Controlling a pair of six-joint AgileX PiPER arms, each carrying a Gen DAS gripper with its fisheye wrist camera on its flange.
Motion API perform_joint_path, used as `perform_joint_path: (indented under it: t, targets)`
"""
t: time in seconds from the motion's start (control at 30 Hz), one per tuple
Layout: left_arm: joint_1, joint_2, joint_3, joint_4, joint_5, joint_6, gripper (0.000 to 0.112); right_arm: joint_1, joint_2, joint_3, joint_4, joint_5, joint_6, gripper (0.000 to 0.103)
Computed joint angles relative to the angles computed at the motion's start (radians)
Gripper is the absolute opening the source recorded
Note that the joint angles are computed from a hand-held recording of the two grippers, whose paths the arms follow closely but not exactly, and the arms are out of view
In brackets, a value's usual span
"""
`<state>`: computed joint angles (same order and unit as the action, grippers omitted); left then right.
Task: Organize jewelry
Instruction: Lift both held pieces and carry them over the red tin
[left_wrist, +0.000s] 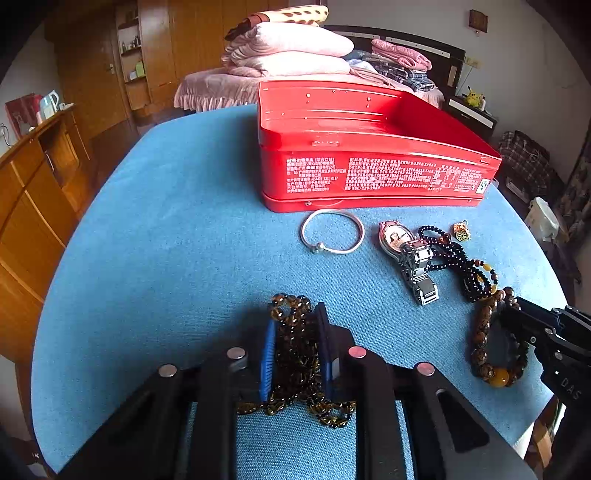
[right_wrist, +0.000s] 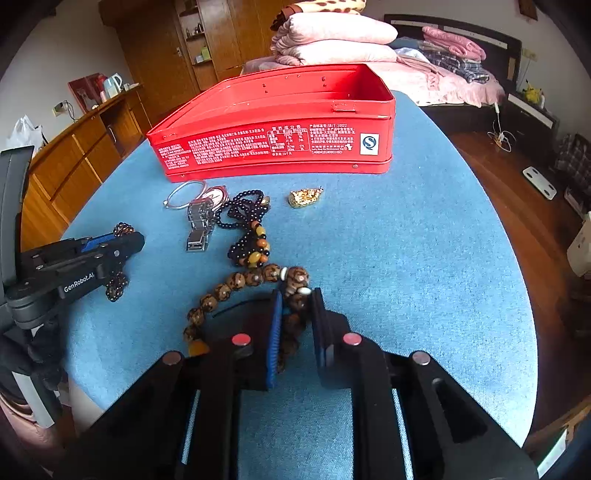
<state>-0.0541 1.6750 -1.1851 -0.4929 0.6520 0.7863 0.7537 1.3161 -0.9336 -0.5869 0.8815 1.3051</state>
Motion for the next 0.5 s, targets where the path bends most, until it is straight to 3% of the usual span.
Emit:
perform_joint_path:
  t: [0.03, 0.5]
  targets:
    - [0.006, 0.001, -0.005, -0.007, 0.01, 0.004, 0.02, 0.004, -0.002, 0.0, -0.003, 0.003, 0.005, 0.01]
    - [0.11, -0.043, -0.085, -0.155, 0.157, 0.092, 0.018, 0.071, -0.082, -0.076, -0.062, 0.081, 0.005, 0.01]
